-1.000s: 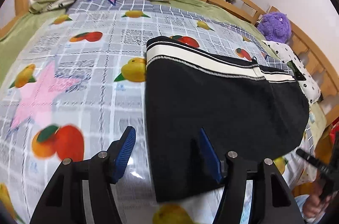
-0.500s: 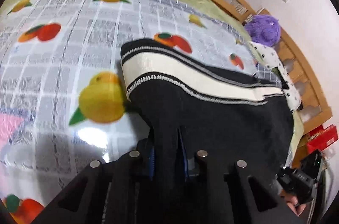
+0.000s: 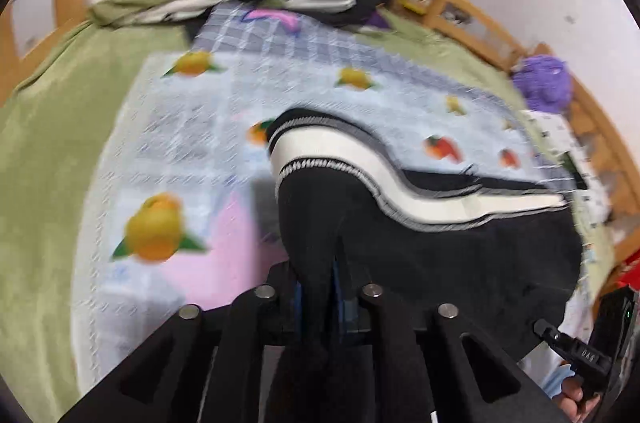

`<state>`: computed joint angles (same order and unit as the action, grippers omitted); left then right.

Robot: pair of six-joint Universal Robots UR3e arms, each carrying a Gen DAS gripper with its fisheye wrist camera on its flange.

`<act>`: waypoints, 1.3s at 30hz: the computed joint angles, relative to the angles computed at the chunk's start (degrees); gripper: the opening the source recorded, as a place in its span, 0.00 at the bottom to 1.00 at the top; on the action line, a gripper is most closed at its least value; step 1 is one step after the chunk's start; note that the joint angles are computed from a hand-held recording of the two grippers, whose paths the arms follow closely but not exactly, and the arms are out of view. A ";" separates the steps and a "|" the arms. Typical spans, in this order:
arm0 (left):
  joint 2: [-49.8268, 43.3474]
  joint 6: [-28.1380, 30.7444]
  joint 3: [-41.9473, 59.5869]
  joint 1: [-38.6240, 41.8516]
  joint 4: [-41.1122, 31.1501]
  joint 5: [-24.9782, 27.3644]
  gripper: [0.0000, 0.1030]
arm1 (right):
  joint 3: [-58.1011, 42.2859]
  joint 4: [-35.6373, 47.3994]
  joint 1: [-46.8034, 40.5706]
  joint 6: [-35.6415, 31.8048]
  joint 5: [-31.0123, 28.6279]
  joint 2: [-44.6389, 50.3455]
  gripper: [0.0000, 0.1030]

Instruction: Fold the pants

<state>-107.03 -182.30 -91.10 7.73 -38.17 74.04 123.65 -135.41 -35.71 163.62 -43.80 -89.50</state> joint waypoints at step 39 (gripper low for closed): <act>34.18 -16.61 -55.01 4.28 28.76 1.07 0.65 | -11.00 4.22 6.55 -13.76 -1.41 4.09 0.49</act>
<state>-72.85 -198.91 -146.11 12.01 -9.41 75.12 112.65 -131.19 -29.16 149.86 -45.21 -85.42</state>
